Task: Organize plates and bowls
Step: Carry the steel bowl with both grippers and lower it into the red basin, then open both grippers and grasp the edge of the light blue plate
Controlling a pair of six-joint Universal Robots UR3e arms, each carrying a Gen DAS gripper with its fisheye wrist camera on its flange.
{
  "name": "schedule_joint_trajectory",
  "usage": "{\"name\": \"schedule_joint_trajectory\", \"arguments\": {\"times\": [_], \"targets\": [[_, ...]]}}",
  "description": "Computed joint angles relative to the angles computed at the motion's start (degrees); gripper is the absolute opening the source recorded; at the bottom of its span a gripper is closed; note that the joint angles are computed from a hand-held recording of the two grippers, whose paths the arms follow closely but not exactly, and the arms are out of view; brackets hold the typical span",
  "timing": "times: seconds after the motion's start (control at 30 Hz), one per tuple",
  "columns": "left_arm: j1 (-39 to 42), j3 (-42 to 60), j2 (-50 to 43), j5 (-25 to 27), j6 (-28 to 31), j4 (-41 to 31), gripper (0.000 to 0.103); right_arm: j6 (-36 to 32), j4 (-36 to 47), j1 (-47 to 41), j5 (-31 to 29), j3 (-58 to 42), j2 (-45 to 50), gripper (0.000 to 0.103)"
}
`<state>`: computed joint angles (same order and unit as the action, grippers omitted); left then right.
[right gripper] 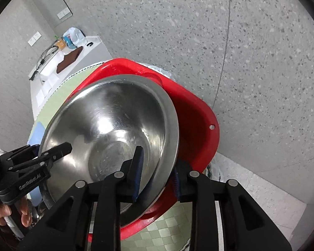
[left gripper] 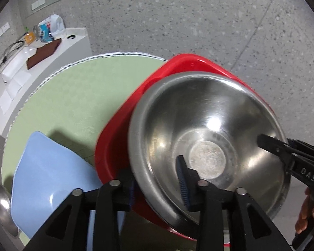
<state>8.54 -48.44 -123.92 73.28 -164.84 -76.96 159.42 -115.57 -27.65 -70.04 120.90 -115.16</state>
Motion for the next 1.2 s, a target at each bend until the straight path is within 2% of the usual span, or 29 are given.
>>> {"name": "schedule_joint_trajectory", "arguments": {"times": [0.1, 0.13, 0.17, 0.27, 0.37, 0.47, 0.6, 0.7, 0.8, 0.9, 1.0, 1.1, 1.2], "targets": [[1.29, -0.67, 1.78, -3.75, 2.98, -2.72, 0.064, 0.57, 1.62, -0.37, 1.08, -0.64, -0.39, 0.043], [1.67, -0.8, 2.14, -4.74, 3.47, -3.08, 0.074, 1.46, 1.81, -0.05, 0.63, -1.04, -0.56, 0.051], [1.77, -1.42, 2.79, -4.93, 3.71, -2.81, 0.077, 1.96, 1.99, -0.12, 0.77, -1.08, -1.19, 0.053], [2.19, -1.91, 4.18, -5.51, 5.95, -3.45, 0.078, 4.39, 2.0, 0.16, -0.62, -1.43, -2.96, 0.059], [5.47, -3.15, 7.43, -9.09, 10.07, -6.76, 0.079, 7.61, 2.31, 1.33, -3.44, -1.82, -6.66, 0.059], [12.09, -4.89, 11.5, -12.21, 17.32, -9.71, 0.083, 11.55, 4.18, 4.68, -6.16, -3.45, -10.83, 0.059], [20.97, -6.32, 13.83, -13.07, 25.63, -9.63, 0.086, 21.57, 3.67, 17.47, -8.63, -6.01, -11.86, 0.064], [26.27, -3.45, 11.08, -12.7, 28.81, -10.99, 0.086, 32.73, -2.98, 32.15, -12.01, -6.6, -6.69, 0.064], [29.13, -0.19, 7.73, -10.8, 30.65, -12.47, 0.086, 42.5, -10.82, 45.27, -16.65, -8.11, 2.66, 0.064], [30.47, 0.64, 4.89, -9.33, 33.24, -12.9, 0.086, 50.12, -15.19, 54.02, -21.11, -11.17, 12.86, 0.064], [31.03, 1.61, 2.21, -7.36, 34.92, -13.22, 0.086, 55.01, -16.86, 59.13, -25.32, -13.94, 20.64, 0.064], [30.15, 3.93, -0.65, -6.0, 35.1, -14.17, 0.085, 58.61, -16.33, 61.52, -28.0, -16.3, 26.07, 0.064], [27.95, 5.18, -3.22, -4.06, 34.14, -12.12, 0.084, 61.77, -14.61, 62.45, -30.61, -18.31, 29.75, 0.064]]}}
